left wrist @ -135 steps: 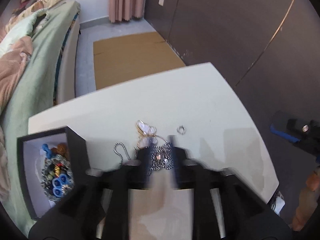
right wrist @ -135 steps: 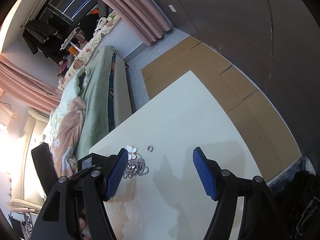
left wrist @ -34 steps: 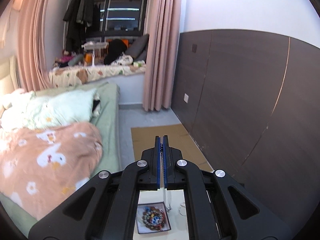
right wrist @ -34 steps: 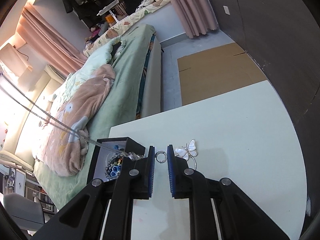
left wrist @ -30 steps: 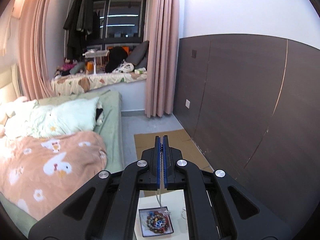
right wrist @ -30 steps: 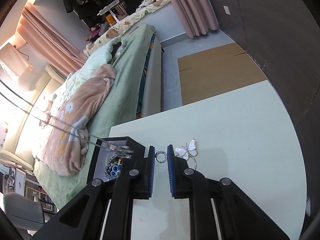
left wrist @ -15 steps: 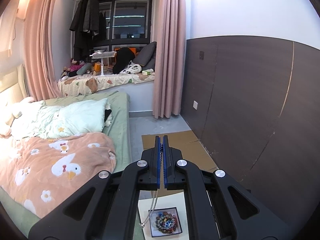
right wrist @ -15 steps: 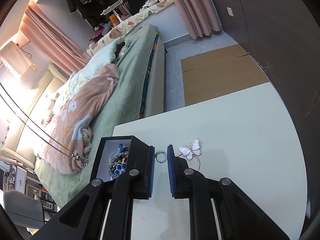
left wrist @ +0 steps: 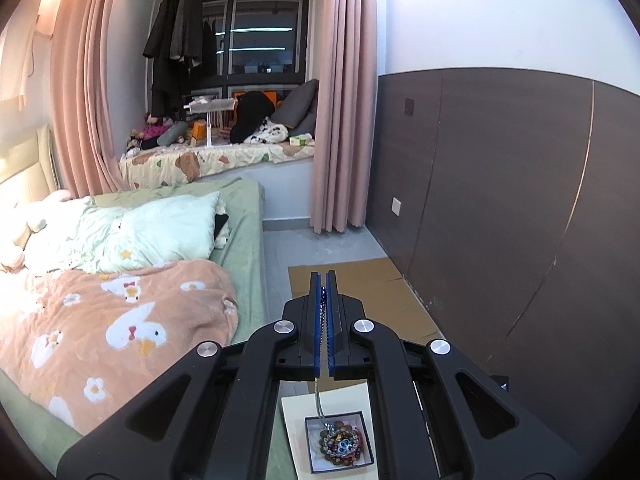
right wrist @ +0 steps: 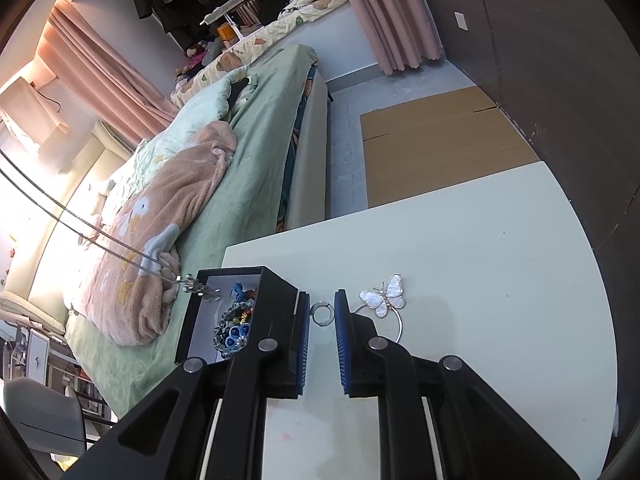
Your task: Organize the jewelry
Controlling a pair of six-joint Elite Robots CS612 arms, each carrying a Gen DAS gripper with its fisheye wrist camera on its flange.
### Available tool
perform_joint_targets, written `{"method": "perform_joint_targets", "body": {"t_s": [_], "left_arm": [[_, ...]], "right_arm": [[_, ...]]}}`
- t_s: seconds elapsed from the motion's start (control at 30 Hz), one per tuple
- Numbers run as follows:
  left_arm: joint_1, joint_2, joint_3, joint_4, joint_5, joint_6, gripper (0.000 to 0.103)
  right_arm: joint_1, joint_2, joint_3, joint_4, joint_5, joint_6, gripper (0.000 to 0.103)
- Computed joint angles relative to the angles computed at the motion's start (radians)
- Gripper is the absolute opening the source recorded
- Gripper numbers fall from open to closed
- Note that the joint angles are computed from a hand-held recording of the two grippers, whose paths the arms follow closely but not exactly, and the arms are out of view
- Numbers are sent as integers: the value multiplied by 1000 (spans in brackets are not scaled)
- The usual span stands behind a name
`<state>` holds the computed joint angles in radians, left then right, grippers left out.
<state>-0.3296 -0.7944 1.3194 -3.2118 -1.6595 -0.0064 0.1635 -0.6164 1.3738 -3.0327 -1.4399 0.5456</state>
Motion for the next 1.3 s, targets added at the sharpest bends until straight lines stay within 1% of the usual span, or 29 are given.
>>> {"method": "perform_joint_targets", "body": {"t_s": [0.33,0.63,0.7,0.83,1.0,1.1,1.13,1.17,1.2,1.23,1.3], "left_arm": [[-2,64,-33,56,-37,-18,3],[12,146,-58,136,-103,-90,3],[13,159,-58,139,-101,-103,3],[20,193,-67,158,-113,-155,3],[22,232,-91,202,-153,-162,3],[26,254,-110,252,-185,-148,4],[28,260,-118,271,-195,-152,12],[30,265,-122,282,-201,-165,30],[35,268,-120,266,-202,-186,40],[37,269,-116,250,-198,-197,53],[40,268,-108,234,-177,-214,54]], "right_arm": [[1,0,-1,10,-10,-4,13],[3,3,-7,17,2,-9,13],[5,2,-8,20,-1,-15,13],[7,2,-7,17,2,-20,13],[8,6,-7,-11,14,-7,13],[11,11,-12,-36,26,-6,13],[13,14,-16,-42,32,-6,13],[15,17,-20,-49,40,-7,13],[18,20,-25,-55,47,-10,13],[21,26,-33,-62,57,-13,13],[26,36,-50,-69,74,-18,13]]}}
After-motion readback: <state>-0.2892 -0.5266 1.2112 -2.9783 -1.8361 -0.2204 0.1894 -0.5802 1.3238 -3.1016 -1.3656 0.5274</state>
